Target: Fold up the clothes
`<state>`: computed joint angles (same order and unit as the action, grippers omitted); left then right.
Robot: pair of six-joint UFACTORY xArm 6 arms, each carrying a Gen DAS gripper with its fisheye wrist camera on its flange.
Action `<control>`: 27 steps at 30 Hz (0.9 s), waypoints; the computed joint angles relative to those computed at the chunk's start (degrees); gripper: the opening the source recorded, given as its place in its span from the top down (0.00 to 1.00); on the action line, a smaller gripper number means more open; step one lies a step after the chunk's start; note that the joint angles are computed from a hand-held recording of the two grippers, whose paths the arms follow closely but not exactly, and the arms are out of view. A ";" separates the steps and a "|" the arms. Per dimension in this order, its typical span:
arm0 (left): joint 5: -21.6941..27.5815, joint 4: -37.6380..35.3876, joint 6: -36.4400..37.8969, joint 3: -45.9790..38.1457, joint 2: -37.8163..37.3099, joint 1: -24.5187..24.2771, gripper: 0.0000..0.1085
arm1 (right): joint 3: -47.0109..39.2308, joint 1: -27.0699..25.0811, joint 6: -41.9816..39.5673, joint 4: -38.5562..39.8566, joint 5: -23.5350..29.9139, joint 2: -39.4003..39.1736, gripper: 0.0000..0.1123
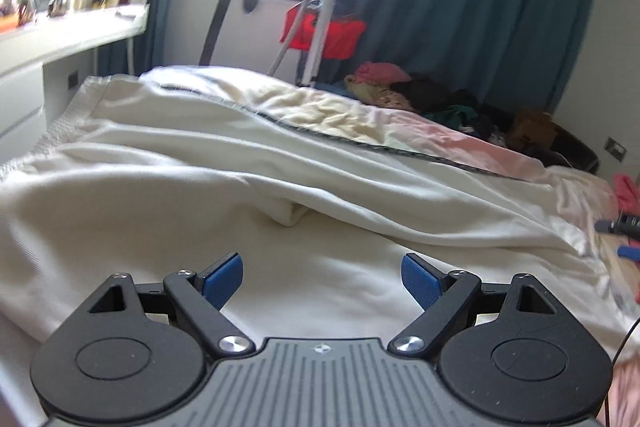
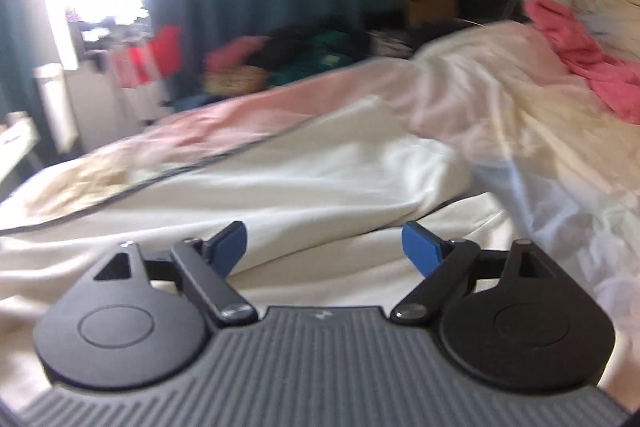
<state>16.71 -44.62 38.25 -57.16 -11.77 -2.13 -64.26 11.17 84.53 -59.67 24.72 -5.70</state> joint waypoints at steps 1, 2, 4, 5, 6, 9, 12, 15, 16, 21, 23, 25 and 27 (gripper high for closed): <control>-0.27 0.46 0.19 0.96 -1.02 -0.20 0.19 | 1.44 1.05 -0.34 0.29 -0.39 -1.78 0.23; -0.32 0.78 -0.10 1.74 -1.84 -0.37 0.19 | 2.74 2.07 -1.31 0.86 -0.58 -3.38 0.23; -0.13 1.90 -2.74 2.57 -2.56 -0.21 0.19 | 4.37 4.04 -3.55 2.02 0.17 -5.86 0.23; 0.03 2.78 -4.79 2.85 -2.70 -0.04 0.19 | 5.39 4.45 -3.89 2.04 -0.17 -7.01 0.23; 0.20 3.65 -6.82 3.11 -2.83 0.14 0.19 | 6.46 4.76 -4.07 1.99 -0.66 -8.16 0.23; 0.61 10.82 -15.93 3.72 -2.57 1.41 0.19 | 8.81 4.83 -2.39 1.63 0.14 -10.78 0.23; 1.15 18.91 -24.31 4.10 -2.51 3.43 0.19 | 10.68 2.94 3.54 0.89 1.02 -12.68 0.23; 2.39 21.89 -30.00 3.75 -2.50 6.33 0.19 | 12.95 0.66 7.06 4.37 2.78 -14.07 0.23; 3.13 22.56 -31.43 3.36 -2.44 7.33 0.19 | 13.61 -0.12 8.08 5.64 3.37 -14.42 0.23; 6.94 29.94 -41.73 -0.07 -1.53 12.04 0.19 | 14.69 -0.52 10.57 8.43 10.41 -14.94 0.23; 10.43 31.00 -44.08 -2.75 -0.60 14.00 0.19 | 14.80 -0.13 11.37 8.20 12.80 -14.92 0.23; 14.37 31.14 -45.70 -5.91 0.78 16.14 0.19 | 15.39 -0.41 11.36 8.92 13.25 -15.13 0.23; 17.81 31.77 -47.41 -9.09 2.51 18.23 0.19 | 15.99 -0.96 10.78 10.48 13.86 -15.52 0.23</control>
